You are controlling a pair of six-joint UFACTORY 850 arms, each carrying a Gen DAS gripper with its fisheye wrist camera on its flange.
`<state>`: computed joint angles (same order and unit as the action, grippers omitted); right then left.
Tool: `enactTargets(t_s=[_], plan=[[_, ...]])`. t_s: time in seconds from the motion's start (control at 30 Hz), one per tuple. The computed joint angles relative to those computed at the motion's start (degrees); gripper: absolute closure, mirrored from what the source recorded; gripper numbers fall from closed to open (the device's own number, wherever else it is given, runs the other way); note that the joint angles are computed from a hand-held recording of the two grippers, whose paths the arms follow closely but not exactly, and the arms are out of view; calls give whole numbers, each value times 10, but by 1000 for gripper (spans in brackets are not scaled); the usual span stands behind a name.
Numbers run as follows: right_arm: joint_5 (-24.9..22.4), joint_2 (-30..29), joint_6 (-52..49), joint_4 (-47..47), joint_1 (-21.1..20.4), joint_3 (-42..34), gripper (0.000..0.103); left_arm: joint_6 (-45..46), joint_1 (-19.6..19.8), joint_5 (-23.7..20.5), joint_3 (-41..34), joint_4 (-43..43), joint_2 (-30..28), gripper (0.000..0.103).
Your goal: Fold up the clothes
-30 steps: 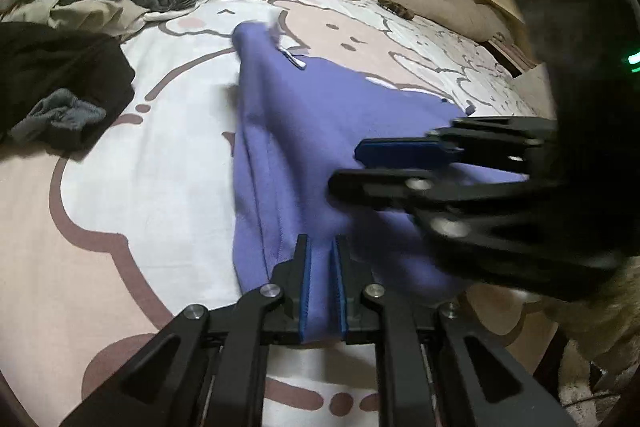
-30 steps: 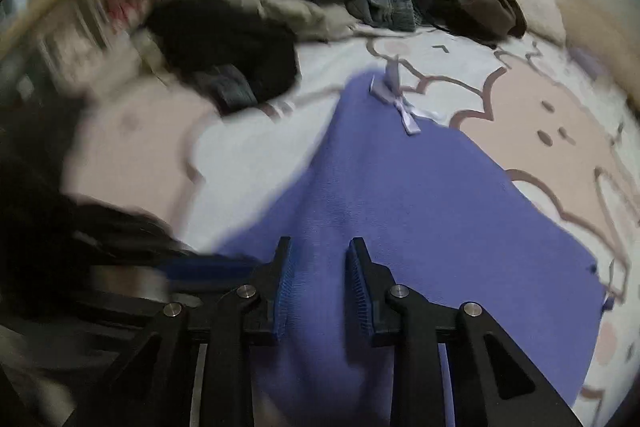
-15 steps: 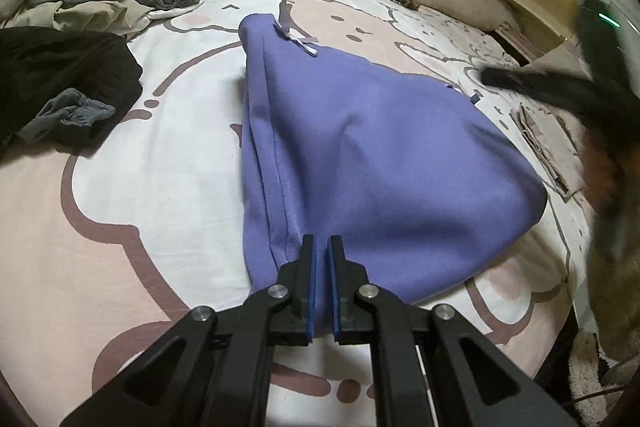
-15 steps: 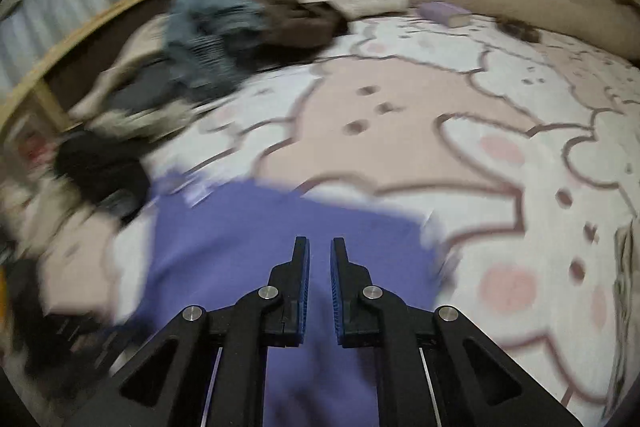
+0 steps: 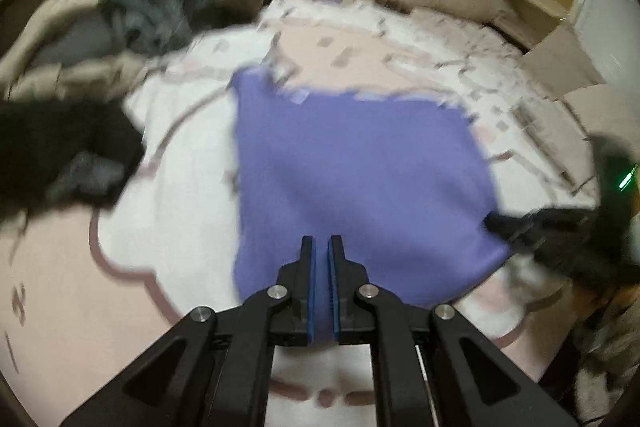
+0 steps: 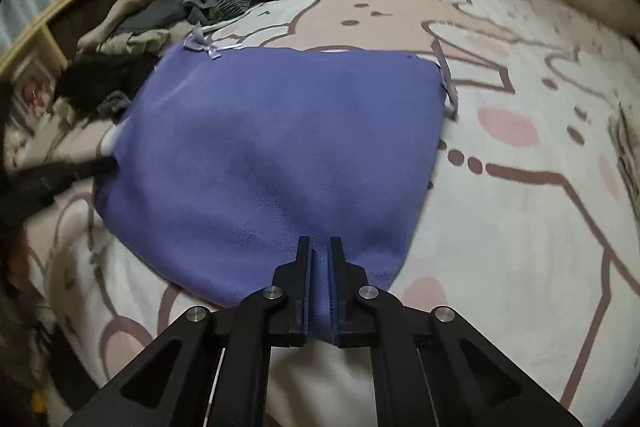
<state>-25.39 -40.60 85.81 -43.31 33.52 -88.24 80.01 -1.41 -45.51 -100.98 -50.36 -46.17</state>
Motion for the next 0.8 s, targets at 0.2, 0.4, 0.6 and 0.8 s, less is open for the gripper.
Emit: enactTargets(t_s=[0.2,0.4,0.6,0.8], plan=[[29,0,58,-39,-8,14,98,-68,-56,61,-101,116,-59,95],[41,6,104,-68,-8,29,98,-281,-71,33,-393,306,-243,95],[57,10,114,-69,-12,37,98,-164,-27,32,-276,114,-154,95],[62,12,147,-93,-12,43,98,67,5,16,4,-5,10,94]])
